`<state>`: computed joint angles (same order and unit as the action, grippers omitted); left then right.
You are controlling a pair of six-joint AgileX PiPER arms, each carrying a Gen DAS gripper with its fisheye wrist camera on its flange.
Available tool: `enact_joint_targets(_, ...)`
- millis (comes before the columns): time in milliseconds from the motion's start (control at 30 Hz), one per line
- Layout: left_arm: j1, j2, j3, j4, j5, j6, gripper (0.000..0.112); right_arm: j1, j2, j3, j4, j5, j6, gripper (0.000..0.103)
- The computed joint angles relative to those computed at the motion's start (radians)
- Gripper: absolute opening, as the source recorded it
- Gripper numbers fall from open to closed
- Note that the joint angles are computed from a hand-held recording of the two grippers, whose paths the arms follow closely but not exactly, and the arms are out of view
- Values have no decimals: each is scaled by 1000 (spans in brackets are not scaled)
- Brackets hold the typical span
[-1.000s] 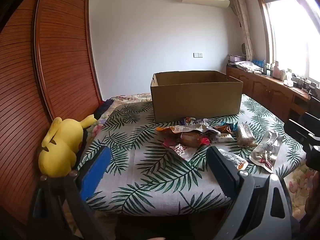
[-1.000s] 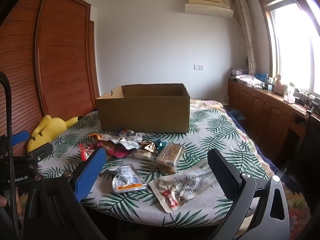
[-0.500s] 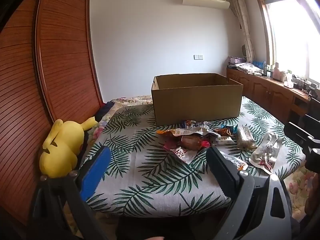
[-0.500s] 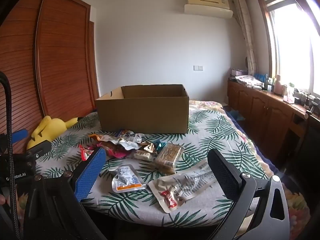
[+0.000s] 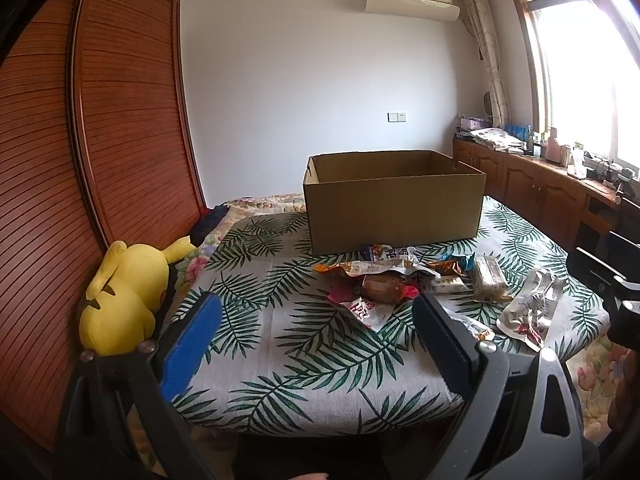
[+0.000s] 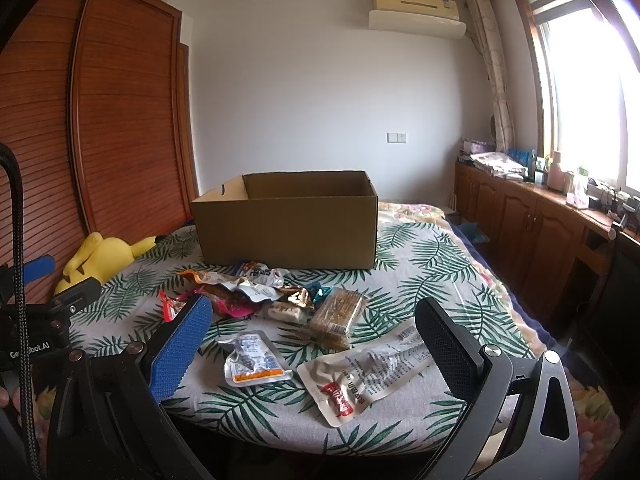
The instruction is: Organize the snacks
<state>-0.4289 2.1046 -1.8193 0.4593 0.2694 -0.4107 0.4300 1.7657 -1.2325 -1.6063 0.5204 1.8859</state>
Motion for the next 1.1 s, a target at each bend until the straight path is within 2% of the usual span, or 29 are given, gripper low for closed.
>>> enact_joint_targets(400, 3, -2, 1, -20, -4, 18, 97, 2, 13, -12, 0, 4, 2, 103)
enact_joint_targets(1100, -4, -13, 22, 26, -15, -26, 97, 2, 9, -7, -1, 7, 0, 103)
